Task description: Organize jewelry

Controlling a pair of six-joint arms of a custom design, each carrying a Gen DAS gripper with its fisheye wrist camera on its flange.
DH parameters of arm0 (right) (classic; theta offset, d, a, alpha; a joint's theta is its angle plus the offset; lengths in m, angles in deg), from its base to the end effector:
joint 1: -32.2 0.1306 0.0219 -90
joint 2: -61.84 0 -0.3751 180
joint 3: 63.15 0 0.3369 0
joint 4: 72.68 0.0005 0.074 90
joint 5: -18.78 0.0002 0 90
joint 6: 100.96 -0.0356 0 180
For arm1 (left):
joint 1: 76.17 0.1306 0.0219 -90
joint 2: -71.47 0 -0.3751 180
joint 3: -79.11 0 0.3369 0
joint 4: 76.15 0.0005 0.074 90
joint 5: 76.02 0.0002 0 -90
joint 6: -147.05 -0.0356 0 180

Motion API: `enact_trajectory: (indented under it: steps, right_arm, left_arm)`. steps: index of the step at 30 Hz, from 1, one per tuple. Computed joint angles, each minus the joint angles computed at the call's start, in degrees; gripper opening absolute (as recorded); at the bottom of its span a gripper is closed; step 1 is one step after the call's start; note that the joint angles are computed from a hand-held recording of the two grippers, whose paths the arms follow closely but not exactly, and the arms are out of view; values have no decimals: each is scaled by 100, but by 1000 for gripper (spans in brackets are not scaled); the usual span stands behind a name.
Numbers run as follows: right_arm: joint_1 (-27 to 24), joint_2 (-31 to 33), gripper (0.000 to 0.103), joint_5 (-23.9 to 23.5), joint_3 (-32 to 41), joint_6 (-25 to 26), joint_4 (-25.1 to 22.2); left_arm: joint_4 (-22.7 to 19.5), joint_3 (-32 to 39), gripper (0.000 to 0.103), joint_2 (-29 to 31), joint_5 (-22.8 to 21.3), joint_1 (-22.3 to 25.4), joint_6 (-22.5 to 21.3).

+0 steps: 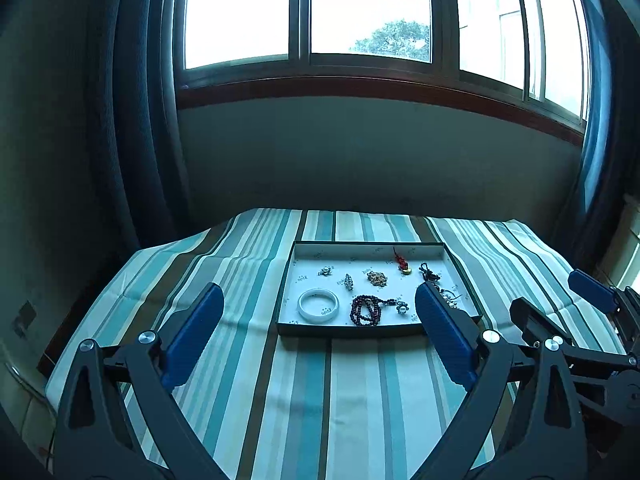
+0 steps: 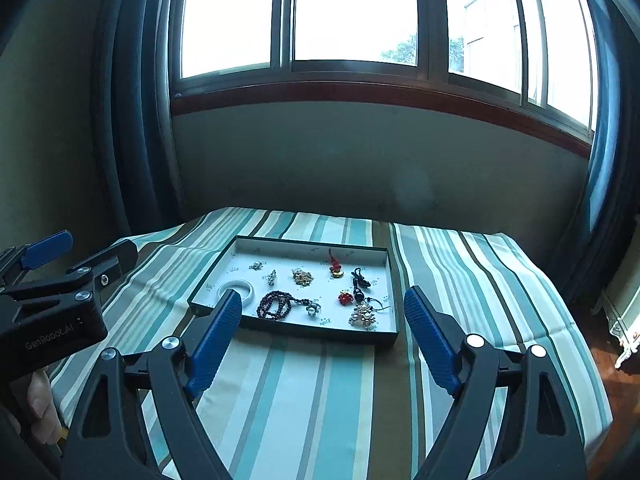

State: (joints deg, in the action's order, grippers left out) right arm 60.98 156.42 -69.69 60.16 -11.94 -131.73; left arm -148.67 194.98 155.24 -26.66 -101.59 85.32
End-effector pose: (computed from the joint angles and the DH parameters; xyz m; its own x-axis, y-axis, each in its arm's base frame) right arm 0.3879 0.2114 0.6109 -0.4503 -0.2278 -0.8633 -0.4534 0.8913 0.0013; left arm 0.3199 -0.1269 0.6169 -0.4579 -0.1803 -0.8705 -0.3849 0.9229 0.0113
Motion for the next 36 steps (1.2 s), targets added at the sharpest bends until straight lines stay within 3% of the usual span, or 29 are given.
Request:
enact_trajectory:
  steps: [36]
  right_arm:
    - [156, -269, 82, 111, -278, 41, 211]
  left_arm:
    - [-124, -104, 98, -212, -216, -239, 224]
